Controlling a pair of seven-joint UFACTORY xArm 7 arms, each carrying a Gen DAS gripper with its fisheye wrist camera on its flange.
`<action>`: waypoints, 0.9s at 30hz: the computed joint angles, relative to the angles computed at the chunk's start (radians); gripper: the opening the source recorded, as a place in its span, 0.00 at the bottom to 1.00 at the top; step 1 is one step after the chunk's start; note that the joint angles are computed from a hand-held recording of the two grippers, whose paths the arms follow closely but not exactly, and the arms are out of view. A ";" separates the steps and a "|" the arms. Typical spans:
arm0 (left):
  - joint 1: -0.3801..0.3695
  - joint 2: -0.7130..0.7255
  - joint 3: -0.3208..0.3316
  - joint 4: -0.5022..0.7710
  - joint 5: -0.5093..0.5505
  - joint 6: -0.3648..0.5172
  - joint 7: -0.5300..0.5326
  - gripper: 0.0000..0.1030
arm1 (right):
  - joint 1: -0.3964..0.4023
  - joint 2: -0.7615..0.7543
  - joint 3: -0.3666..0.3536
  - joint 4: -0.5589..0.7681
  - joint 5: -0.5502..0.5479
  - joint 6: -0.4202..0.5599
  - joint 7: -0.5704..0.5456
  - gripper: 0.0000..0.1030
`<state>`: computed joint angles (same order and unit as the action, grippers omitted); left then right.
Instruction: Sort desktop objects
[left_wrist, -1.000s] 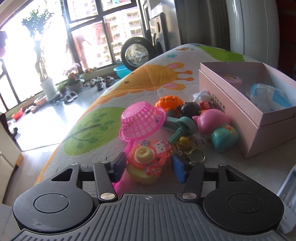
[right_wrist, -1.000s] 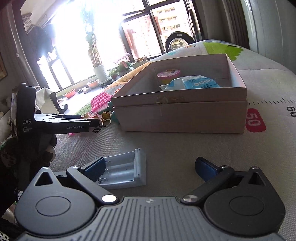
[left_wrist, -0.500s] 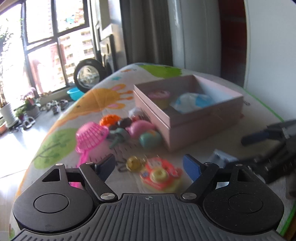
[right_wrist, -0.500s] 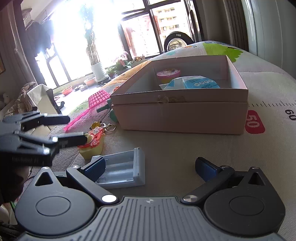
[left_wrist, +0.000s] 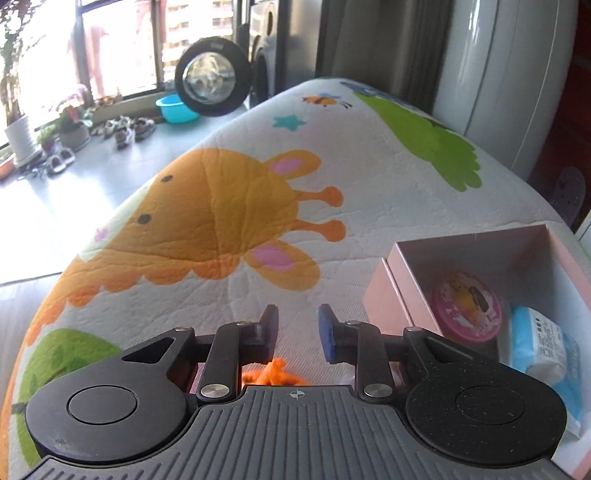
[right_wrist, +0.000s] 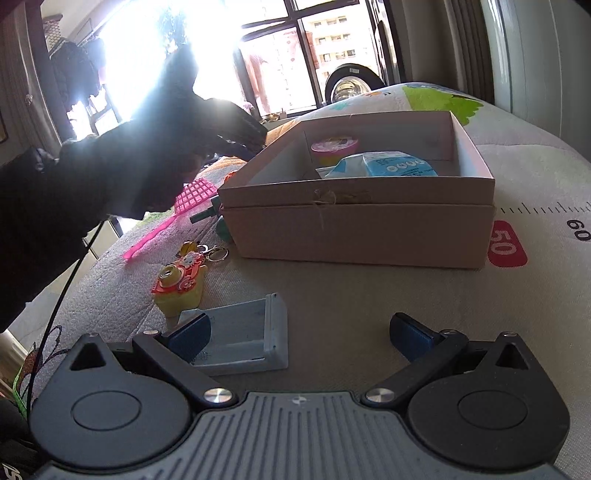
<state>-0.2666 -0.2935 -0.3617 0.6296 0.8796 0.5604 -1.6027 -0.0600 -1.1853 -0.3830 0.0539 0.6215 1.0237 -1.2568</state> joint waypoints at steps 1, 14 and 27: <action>0.002 0.030 0.005 0.016 0.008 -0.015 0.024 0.26 | 0.001 0.010 -0.007 0.005 0.002 0.003 -0.001 1.00; -0.207 -0.207 -0.125 -0.148 -0.209 0.067 0.182 0.21 | -0.017 0.065 -0.016 0.031 0.035 0.032 -0.028 1.00; -0.355 -0.488 -0.429 -0.155 -0.416 0.450 -0.198 0.91 | -0.008 -0.051 0.044 -0.027 -0.001 -0.018 0.006 1.00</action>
